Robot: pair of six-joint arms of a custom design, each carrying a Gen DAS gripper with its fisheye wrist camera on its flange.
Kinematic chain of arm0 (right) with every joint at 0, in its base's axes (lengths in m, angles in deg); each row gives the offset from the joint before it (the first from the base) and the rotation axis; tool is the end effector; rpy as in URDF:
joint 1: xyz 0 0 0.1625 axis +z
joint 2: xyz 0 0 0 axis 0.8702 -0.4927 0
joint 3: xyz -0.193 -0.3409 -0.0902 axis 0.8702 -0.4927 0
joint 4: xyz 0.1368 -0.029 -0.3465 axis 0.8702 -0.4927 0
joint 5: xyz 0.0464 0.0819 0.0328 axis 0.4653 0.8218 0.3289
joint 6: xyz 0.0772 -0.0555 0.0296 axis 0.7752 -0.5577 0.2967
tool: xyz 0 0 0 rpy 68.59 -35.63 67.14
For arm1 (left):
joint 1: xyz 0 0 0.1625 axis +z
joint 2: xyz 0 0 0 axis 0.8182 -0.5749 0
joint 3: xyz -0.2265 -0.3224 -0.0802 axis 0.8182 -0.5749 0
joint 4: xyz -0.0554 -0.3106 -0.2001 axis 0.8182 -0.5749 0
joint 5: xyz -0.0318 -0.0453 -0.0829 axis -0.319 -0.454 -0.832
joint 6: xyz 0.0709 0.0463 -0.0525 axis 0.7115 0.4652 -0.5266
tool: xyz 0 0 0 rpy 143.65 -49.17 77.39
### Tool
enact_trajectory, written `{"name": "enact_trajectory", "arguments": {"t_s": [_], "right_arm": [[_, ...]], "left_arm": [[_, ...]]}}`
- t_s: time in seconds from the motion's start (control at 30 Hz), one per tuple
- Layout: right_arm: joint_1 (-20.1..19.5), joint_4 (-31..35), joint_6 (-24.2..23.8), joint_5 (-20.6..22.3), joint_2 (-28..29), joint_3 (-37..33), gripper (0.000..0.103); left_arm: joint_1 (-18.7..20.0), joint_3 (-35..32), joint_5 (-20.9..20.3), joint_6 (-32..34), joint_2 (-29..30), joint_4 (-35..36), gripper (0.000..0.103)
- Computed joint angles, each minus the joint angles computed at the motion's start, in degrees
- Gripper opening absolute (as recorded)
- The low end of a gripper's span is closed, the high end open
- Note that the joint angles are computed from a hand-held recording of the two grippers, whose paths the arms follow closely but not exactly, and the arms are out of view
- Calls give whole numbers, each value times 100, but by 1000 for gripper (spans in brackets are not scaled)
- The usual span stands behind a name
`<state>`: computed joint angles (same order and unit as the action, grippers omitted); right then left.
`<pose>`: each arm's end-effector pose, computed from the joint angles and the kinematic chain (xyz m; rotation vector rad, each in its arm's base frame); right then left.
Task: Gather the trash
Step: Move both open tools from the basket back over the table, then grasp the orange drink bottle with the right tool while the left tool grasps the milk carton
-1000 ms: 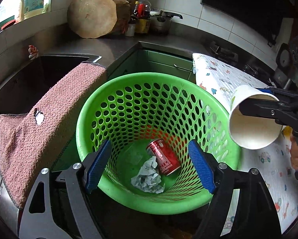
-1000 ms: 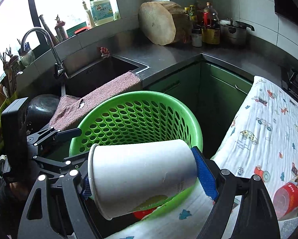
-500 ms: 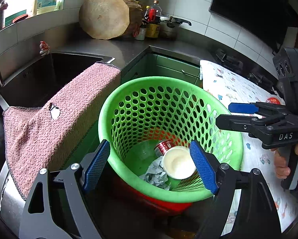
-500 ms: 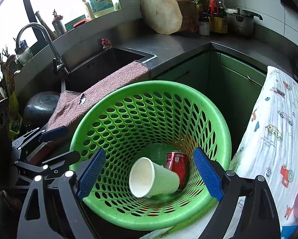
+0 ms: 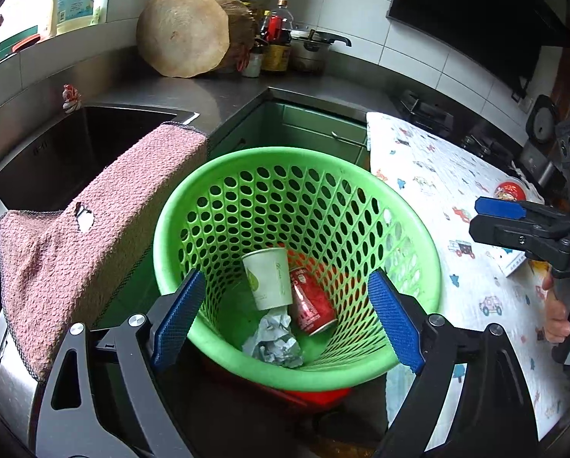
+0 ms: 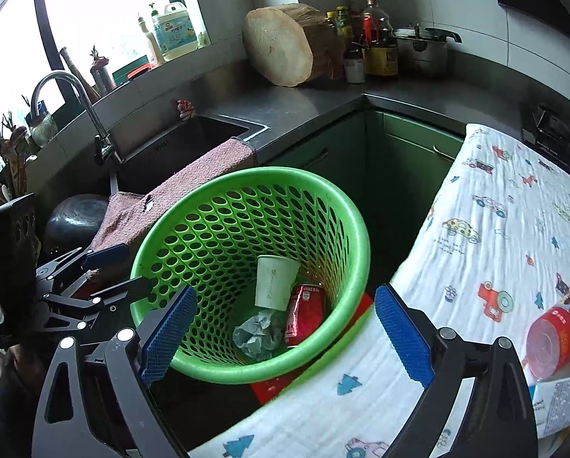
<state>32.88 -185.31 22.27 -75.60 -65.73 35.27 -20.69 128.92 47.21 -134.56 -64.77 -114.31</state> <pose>0.1560 -0.4982 0.0957 1.3152 -2.6335 0.3532 -0.1055 -0.3426 0.0885 -0.0017 2.2014 -1.1360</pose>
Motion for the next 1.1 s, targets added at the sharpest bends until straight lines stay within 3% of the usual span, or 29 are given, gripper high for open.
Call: {"name": "enact_trajectory", "arguments": {"t_s": [0.57, 0.93, 1.1], "right_arm": [[-1323, 24, -285, 91, -2138, 555, 91], [-2157, 518, -214, -68, -2982, 70, 92], [-2270, 1253, 265, -246, -3084, -360, 92]], "left_arm": [[-86, -1614, -680, 1994, 1461, -850, 89], [-82, -2684, -1061, 2921, 2068, -773, 90], [-81, -3228, -1145, 3493, 2298, -686, 90]]}}
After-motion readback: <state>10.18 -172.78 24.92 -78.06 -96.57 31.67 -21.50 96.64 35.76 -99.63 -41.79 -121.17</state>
